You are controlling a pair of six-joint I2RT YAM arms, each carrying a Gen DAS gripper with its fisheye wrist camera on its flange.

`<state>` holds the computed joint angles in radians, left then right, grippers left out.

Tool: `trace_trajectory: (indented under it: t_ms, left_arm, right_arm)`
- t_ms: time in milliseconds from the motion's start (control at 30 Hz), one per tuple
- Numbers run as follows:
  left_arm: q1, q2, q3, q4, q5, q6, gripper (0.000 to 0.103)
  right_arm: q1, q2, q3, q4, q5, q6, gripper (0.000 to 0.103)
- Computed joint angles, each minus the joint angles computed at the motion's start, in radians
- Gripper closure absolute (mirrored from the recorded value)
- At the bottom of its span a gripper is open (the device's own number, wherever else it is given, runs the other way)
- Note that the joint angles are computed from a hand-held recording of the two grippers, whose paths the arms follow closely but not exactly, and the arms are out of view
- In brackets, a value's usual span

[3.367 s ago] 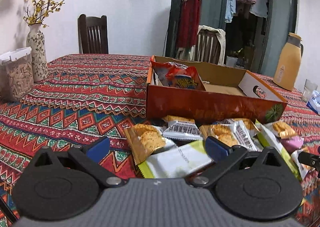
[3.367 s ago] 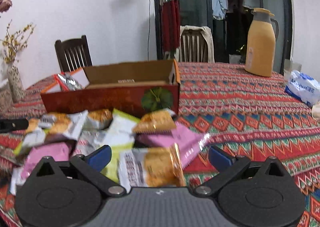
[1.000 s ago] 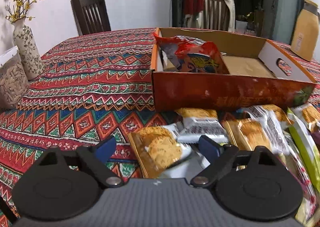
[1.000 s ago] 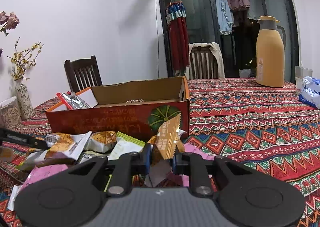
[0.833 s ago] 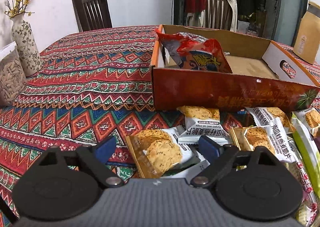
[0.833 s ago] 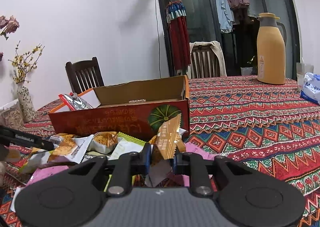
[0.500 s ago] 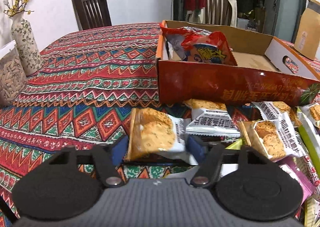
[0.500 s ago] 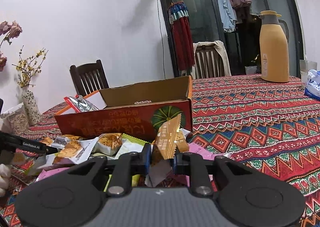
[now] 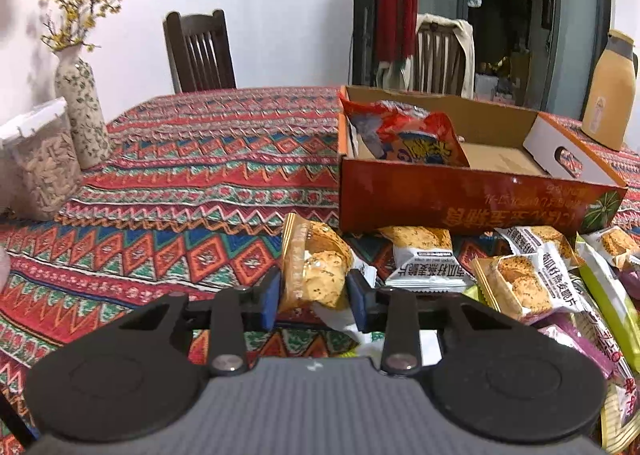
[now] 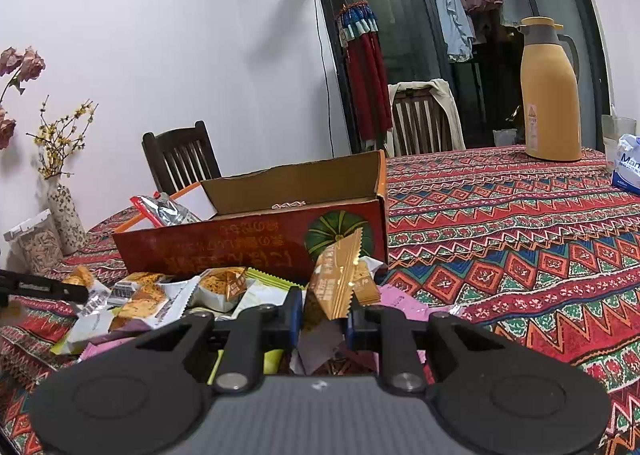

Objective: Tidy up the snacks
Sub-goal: 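Grasp a clear cookie packet with the left tool while the right holds the gold wrapper, then carry the gold wrapper and cookie packet over the box with both tools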

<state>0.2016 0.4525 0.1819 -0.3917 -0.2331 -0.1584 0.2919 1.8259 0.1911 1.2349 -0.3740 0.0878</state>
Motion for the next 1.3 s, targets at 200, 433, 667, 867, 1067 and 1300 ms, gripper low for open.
trace_trajectory:
  t_ms: [200, 433, 667, 867, 1067, 1300]
  left_arm:
    - [-0.004, -0.19, 0.021, -0.134, -0.007, -0.01, 0.067]
    - [-0.036, -0.209, 0.074, -0.114, 0.024, -0.03, 0.067]
    - [-0.179, -0.07, 0.123, 0.043, -0.039, -0.072, 0.067]
    - [-0.275, 0.122, 0.2, 0.196, -0.128, -0.071, 0.067]
    - [-0.294, 0.384, 0.303, 0.383, -0.171, -0.03, 0.067]
    - [-0.259, 0.709, 0.319, 0.672, -0.15, -0.038, 0.067]
  right_arm:
    - [0.002, 0.009, -0.009, 0.027, 0.005, 0.001, 0.083]
    - [0.043, -0.052, -0.015, -0.01, 0.089, 0.015, 0.083]
    - [0.101, -0.247, 0.037, -0.189, 0.135, 0.014, 0.083]
    - [0.164, -0.276, 0.195, -0.337, 0.169, 0.001, 0.083]
    - [0.234, -0.19, 0.42, -0.466, 0.23, -0.048, 0.083]
    - [0.248, 0.024, 0.61, -0.504, 0.25, -0.027, 0.083]
